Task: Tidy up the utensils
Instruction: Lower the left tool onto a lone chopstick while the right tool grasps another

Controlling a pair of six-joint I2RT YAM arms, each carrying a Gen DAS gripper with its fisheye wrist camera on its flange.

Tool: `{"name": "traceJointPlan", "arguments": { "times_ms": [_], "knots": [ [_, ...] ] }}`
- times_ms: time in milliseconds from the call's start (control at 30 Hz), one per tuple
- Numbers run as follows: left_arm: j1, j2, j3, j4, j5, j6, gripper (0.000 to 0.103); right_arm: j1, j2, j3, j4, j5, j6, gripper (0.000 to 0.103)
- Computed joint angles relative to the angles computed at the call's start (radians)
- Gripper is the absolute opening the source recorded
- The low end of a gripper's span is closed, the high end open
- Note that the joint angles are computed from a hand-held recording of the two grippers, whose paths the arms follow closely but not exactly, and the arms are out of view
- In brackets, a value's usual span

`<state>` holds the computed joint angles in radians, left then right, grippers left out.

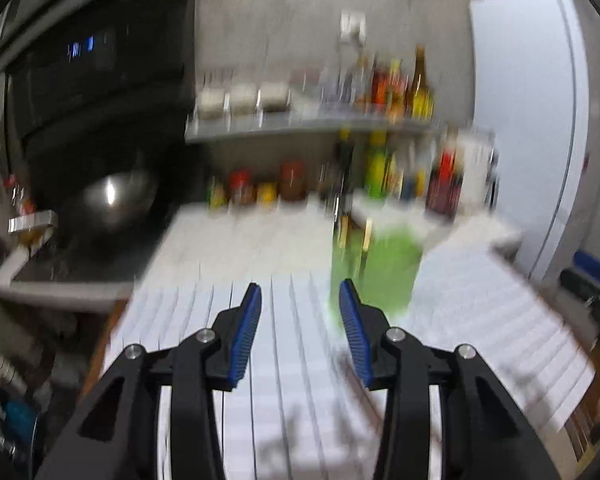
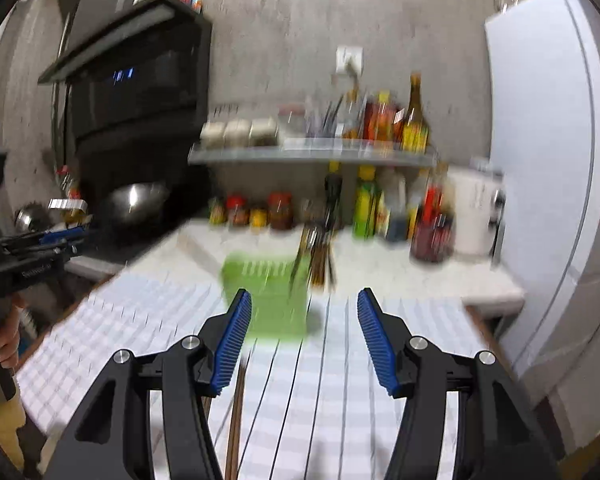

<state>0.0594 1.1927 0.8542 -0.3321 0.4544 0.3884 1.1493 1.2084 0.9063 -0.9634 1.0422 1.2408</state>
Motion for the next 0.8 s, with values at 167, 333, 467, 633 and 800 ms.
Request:
{"name": "traceJointPlan", "arguments": {
  "times_ms": [167, 333, 467, 633, 800],
  "knots": [
    [0.032, 0.063, -0.224, -0.037, -0.058, 0.161, 0.040, 0.099, 0.125, -0.138, 0.137, -0.160, 0.194, 0.056],
    [0.027, 0.110, -0.318, -0.039, -0.047, 0.194, 0.040, 0.115, 0.230, -0.219, 0.351, -0.289, 0.220, 0.056],
    [-0.034, 0.135, -0.340, -0.034, -0.068, 0.205, 0.040, 0.097, 0.285, -0.239, 0.451, -0.362, 0.190, 0.037],
    [-0.092, 0.141, -0.355, -0.019, -0.064, 0.186, 0.040, 0.102, 0.295, -0.245, 0.472, -0.373, 0.173, 0.023],
    [-0.161, 0.176, -0.349, 0.008, -0.083, 0.135, 0.039, 0.090, 0.281, -0.280, 0.535, -0.384, 0.163, 0.023]
  ]
}}
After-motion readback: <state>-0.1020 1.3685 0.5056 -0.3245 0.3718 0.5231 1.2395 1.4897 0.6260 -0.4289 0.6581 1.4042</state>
